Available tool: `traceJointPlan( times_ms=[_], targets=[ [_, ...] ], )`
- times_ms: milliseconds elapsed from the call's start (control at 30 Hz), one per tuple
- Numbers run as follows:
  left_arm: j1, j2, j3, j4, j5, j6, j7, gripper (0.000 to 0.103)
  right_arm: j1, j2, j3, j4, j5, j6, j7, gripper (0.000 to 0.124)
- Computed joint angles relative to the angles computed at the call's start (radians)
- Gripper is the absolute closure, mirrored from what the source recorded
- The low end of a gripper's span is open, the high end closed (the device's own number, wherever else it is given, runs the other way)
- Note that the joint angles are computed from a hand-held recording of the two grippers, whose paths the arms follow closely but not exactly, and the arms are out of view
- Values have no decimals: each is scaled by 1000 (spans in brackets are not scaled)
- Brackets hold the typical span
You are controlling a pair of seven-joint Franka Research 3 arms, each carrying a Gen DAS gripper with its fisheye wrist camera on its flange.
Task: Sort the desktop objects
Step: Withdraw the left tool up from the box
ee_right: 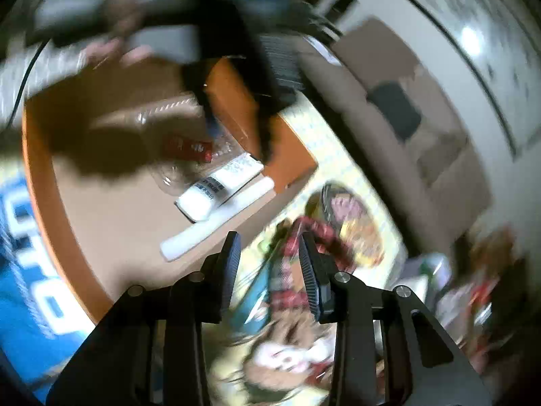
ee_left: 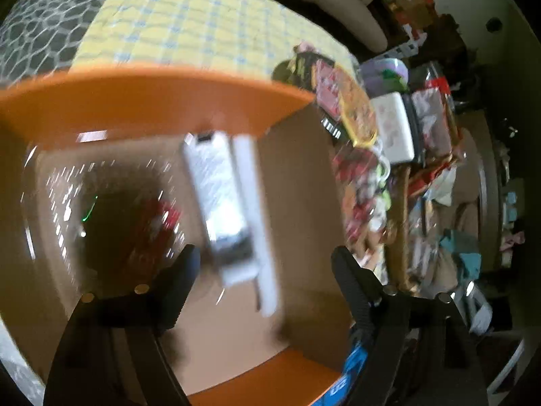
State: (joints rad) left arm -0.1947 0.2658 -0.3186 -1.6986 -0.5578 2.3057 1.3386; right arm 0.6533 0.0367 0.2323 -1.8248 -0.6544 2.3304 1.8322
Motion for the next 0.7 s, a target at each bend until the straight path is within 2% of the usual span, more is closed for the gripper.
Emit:
traceJointPlan(
  times_ms=[167,300,467,567,700],
  targets=[
    [-1,-73,1,-117,-50,13,9,20,-22,-46,3,-27,145,24,1,91],
    [-20,-67,-9,-129,-116,41,47,20,-37,-55,4,-27,283,54,-8,90],
    [-83,-11,-5,-70,34,90,-56,20,-44,-92,17,-82,366,87,37,90],
    [-100,22,-9,-35,117,73,-109,20,-53,-105,18,-111,419,114,44,90],
    [-92,40,-35,-33,111,69,-111,20,-68,-116,17,-150,444,163,35,89]
  ],
)
